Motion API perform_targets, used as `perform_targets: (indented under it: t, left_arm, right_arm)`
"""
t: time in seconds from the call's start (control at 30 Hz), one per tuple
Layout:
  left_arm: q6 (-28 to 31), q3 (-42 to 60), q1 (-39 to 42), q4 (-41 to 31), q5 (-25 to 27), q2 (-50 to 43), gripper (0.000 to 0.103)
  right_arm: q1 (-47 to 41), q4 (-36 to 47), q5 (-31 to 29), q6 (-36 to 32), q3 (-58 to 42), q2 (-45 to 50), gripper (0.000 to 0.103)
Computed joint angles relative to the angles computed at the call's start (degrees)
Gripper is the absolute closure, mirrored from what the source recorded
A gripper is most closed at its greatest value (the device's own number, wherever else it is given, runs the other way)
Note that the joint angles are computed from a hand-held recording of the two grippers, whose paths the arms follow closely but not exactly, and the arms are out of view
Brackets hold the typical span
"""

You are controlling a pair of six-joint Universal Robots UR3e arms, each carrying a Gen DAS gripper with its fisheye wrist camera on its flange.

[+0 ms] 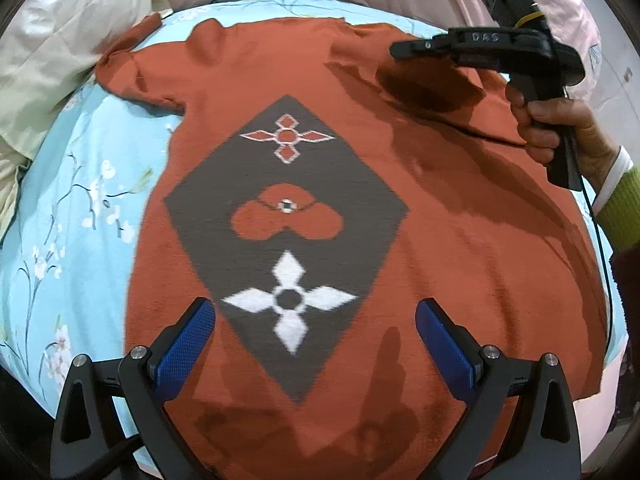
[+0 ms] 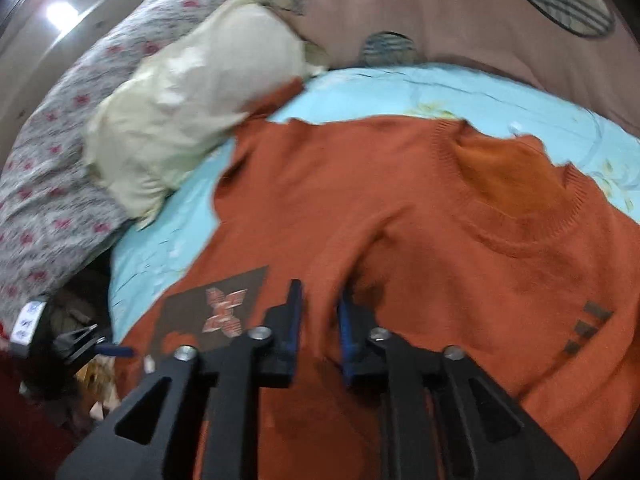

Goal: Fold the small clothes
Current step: 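Fold the held sleeve across the sweater body with the right gripper, release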

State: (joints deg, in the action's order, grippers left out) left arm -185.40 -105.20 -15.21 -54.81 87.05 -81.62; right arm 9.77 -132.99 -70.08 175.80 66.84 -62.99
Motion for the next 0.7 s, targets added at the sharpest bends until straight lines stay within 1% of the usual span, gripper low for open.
perform_targets:
  t: [0.07, 0.13, 0.23, 0.27, 0.3, 0.37, 0.43, 0.5, 0.53, 0.6, 0.7]
  left_arm:
    - [0.9, 0.2, 0.8, 0.5, 0.0, -0.3, 0.002]
    - [2.3, 1.5, 1.3, 1.7, 0.4, -2.0, 0.002]
    - [5.6, 6.4, 2.3, 4.3, 0.0, -7.1, 0.002]
    - [7.0, 9.2, 2.9, 4.8, -0.8, -9.5, 0.002]
    - [7.8, 11.8, 3.3, 5.0, -1.5, -11.7, 0.002]
    - [9.2, 18.1, 4.6, 5.1, -4.7, -16.7, 0.002]
    - [8.1, 27.3, 4.9, 2.3, -5.3, -23.3, 0.002]
    - [6.3, 32.2, 4.5, 1.6, -5.0, -26.7, 0.002]
    - [5.3, 32.6, 4.4, 2.1, -5.0, -26.8, 0.002]
    - [4.1, 31.8, 4.5, 3.2, -5.4, -26.6, 0.002]
    - [3.8, 26.5, 4.2, 4.0, -4.7, -23.2, 0.002]
  right_arm:
    - [-1.1, -5.1, -1.8, 2.5, 5.2, -2.6, 0.07]
    - [-2.7, -8.2, -2.0, 4.9, 10.2, -6.1, 0.067]
    - [-4.1, -11.6, -4.1, 7.5, 18.2, -12.5, 0.067]
    - [-5.0, -12.8, -3.8, 8.4, 21.9, -15.5, 0.067]
    - [-5.2, -13.1, -3.6, 9.1, 23.7, -17.4, 0.067]
    - [-5.4, -12.8, -2.0, 9.5, 26.1, -19.9, 0.067]
    - [-4.2, -9.7, -1.2, 9.4, 22.5, -18.0, 0.067]
    - [-2.6, -6.5, -1.6, 9.2, 16.5, -13.9, 0.066]
    - [-1.4, -4.6, -2.2, 9.3, 11.6, -10.3, 0.066]
    - [-0.5, -2.5, -1.6, 9.3, 3.4, -3.9, 0.066]
    - [0.0, 2.7, 0.2, 10.8, -11.6, 7.1, 0.066]
